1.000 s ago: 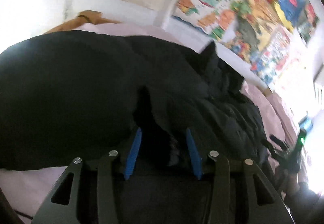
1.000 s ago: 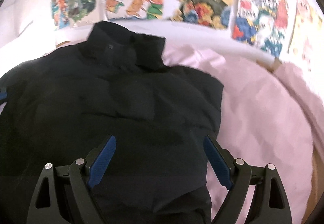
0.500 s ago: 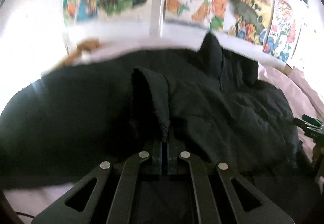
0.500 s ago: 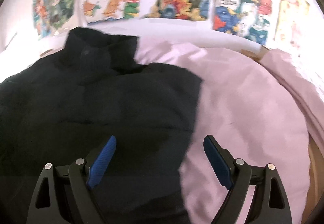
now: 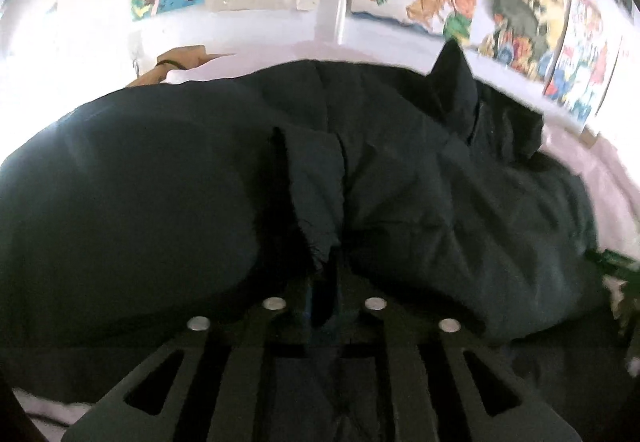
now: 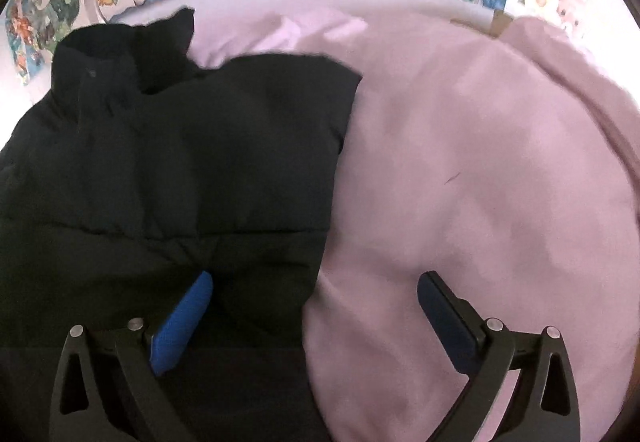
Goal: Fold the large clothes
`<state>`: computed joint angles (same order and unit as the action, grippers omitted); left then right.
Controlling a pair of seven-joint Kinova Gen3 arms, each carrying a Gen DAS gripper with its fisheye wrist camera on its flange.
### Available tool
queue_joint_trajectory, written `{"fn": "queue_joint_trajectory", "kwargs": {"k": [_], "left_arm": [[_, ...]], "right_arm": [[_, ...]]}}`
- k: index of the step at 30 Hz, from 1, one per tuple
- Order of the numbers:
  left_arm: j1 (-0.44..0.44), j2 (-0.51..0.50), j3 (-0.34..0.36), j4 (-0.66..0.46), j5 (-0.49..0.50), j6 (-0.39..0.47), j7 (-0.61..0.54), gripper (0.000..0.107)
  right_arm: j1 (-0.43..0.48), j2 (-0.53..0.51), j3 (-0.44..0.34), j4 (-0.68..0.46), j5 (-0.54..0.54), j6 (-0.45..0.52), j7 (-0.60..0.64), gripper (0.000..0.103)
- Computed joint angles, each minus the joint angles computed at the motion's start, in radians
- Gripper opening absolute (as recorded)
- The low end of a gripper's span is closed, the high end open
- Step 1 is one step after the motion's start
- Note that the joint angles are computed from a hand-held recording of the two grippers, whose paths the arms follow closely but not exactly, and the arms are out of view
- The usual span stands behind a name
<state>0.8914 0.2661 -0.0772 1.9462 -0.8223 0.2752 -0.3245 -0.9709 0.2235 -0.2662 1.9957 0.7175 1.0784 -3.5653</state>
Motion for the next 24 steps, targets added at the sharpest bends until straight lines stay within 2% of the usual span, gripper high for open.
{"fn": "queue_joint_trajectory", "kwargs": {"k": [1, 3, 4, 5, 6, 7, 10, 12, 15, 17, 20, 24], "left_arm": [[0.003, -0.028, -0.011, 0.029, 0.0, -0.017, 0.014, 0.032], [0.045, -0.097, -0.072, 0.092, -0.035, -0.084, 0.085, 0.045], [0.074, -0.143, -0.103, 0.125, -0.062, -0.102, 0.126, 0.056], [0.085, -0.183, -0.116, 0.143, -0.096, -0.104, 0.166, 0.064], [0.083, -0.219, -0.11, 0.156, -0.125, -0.09, 0.207, 0.077], [0.067, -0.265, -0.085, 0.175, -0.143, -0.06, 0.248, 0.082], [-0.038, -0.401, 0.031, 0.254, -0.201, -0.007, 0.37, 0.085], [-0.037, -0.479, 0.034, 0.313, -0.235, 0.023, 0.451, 0.091], [0.084, -0.584, -0.055, 0.38, -0.244, 0.123, 0.493, 0.093], [0.13, -0.641, -0.108, 0.414, -0.219, 0.167, 0.49, 0.093], [0.084, -0.717, -0.144, 0.485, -0.196, 0.15, 0.507, 0.093], [0.112, -0.774, -0.289, 0.545, -0.243, 0.139, 0.566, 0.093]], "right_arm": [[-0.013, 0.0, -0.005, -0.017, 0.004, 0.036, 0.007, 0.103], [-0.041, -0.008, -0.018, -0.051, 0.024, 0.093, 0.021, 0.103], [-0.038, -0.012, -0.036, -0.069, 0.033, 0.111, 0.031, 0.103], [-0.025, -0.013, -0.067, -0.106, 0.04, 0.136, 0.057, 0.103], [-0.021, -0.007, -0.079, -0.152, 0.039, 0.161, 0.096, 0.103], [-0.027, 0.003, -0.077, -0.199, 0.031, 0.183, 0.137, 0.103], [-0.036, 0.044, -0.092, -0.337, 0.057, 0.217, 0.259, 0.103], [-0.087, 0.081, -0.043, -0.43, 0.059, 0.224, 0.34, 0.103], [-0.134, 0.159, 0.01, -0.569, 0.059, 0.198, 0.462, 0.103], [-0.17, 0.221, 0.058, -0.662, 0.068, 0.167, 0.537, 0.103], [-0.197, 0.304, 0.096, -0.801, 0.075, 0.144, 0.594, 0.103], [-0.189, 0.419, 0.13, -0.986, 0.041, 0.097, 0.681, 0.103]]}}
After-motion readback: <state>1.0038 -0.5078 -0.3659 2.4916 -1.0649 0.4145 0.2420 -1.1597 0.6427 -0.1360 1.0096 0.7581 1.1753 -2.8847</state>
